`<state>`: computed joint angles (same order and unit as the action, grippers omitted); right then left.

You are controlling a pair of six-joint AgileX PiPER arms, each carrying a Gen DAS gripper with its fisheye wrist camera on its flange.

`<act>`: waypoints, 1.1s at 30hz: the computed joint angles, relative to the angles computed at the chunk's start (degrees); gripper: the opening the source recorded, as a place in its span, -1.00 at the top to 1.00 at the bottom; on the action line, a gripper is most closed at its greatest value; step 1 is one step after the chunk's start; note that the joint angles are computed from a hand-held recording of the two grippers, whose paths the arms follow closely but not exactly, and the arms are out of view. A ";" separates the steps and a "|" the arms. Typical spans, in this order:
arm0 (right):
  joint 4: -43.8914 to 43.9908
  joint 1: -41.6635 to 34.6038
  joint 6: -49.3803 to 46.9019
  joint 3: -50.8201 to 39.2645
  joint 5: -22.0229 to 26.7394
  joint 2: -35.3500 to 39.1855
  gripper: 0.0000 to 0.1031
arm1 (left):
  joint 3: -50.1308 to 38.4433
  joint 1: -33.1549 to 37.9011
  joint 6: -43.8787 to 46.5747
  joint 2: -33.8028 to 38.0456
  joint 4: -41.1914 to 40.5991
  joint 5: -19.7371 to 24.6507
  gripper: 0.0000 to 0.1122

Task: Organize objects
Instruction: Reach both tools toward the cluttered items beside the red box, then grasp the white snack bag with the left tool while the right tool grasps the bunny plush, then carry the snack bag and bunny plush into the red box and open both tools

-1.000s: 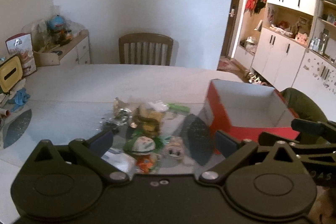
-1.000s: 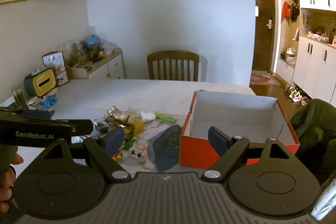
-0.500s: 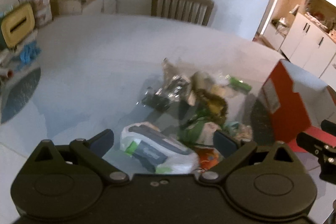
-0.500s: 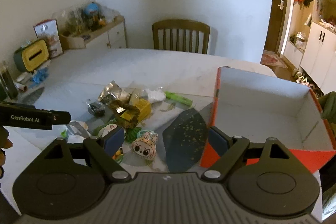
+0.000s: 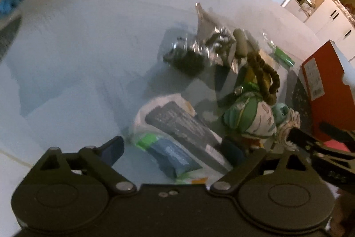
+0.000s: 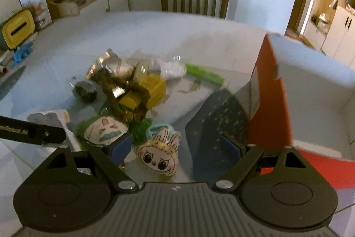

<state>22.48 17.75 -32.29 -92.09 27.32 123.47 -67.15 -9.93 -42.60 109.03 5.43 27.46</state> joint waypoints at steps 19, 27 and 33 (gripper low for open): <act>-9.03 2.80 12.20 -4.17 3.55 4.01 0.10 | 2.00 2.88 24.28 -2.51 -17.19 -2.01 0.22; -6.43 1.91 11.63 -1.74 3.76 0.26 0.13 | 2.19 1.71 19.58 -8.06 -8.90 -2.08 0.24; -4.17 0.50 9.57 0.53 4.44 -5.46 0.13 | -2.81 1.01 23.18 -9.63 -12.31 0.16 0.23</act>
<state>18.30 18.24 -22.72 -91.56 31.76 118.01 -69.96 -8.92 -19.42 99.40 -6.87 27.62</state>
